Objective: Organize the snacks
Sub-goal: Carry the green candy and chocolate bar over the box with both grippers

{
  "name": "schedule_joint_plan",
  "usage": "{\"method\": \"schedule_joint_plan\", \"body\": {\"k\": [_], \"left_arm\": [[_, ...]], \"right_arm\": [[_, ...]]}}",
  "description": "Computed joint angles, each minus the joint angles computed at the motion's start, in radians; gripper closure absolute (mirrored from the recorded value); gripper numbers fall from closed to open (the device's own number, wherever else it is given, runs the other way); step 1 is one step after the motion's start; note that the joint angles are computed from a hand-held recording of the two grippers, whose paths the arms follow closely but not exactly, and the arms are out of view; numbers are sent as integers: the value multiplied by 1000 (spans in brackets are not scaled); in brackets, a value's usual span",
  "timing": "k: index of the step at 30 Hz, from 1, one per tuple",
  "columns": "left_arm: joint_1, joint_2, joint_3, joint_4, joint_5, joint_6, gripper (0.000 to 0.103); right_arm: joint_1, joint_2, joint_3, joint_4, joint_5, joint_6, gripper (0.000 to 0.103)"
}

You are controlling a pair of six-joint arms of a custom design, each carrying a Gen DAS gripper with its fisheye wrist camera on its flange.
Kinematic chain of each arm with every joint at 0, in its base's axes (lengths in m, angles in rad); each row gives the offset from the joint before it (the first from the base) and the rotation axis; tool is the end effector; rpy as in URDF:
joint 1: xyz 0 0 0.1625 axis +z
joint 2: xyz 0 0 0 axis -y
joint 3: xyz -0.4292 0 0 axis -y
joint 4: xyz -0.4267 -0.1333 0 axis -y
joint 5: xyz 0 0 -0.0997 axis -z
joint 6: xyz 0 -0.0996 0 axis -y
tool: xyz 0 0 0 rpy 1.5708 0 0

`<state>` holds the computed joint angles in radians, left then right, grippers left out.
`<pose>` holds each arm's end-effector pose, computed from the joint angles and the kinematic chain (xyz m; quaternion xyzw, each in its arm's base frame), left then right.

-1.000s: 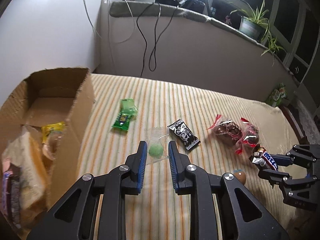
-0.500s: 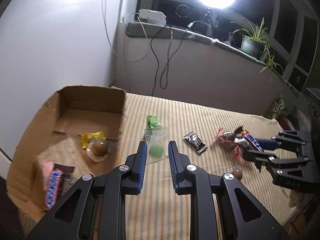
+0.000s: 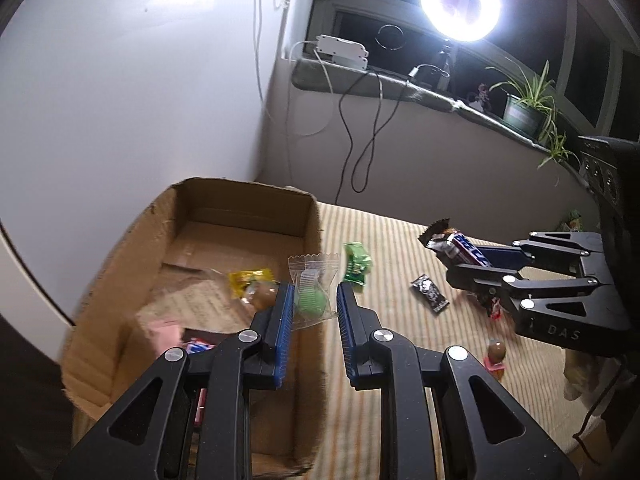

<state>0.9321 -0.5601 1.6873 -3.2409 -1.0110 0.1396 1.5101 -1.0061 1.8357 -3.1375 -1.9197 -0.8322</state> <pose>-0.2533 -0.6535 -0.0156 0.2827 0.8848 -0.3154 0.1943 0.0594 -0.6593 0.2080 0.2877 -0.8747 0.2501 0.2992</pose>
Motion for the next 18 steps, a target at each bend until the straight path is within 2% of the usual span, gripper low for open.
{"method": "schedule_joint_plan", "body": {"k": [18], "left_arm": [[36, -28, 15, 8, 25, -10, 83]], "right_arm": [[51, 158, -181, 102, -17, 34, 73]]}}
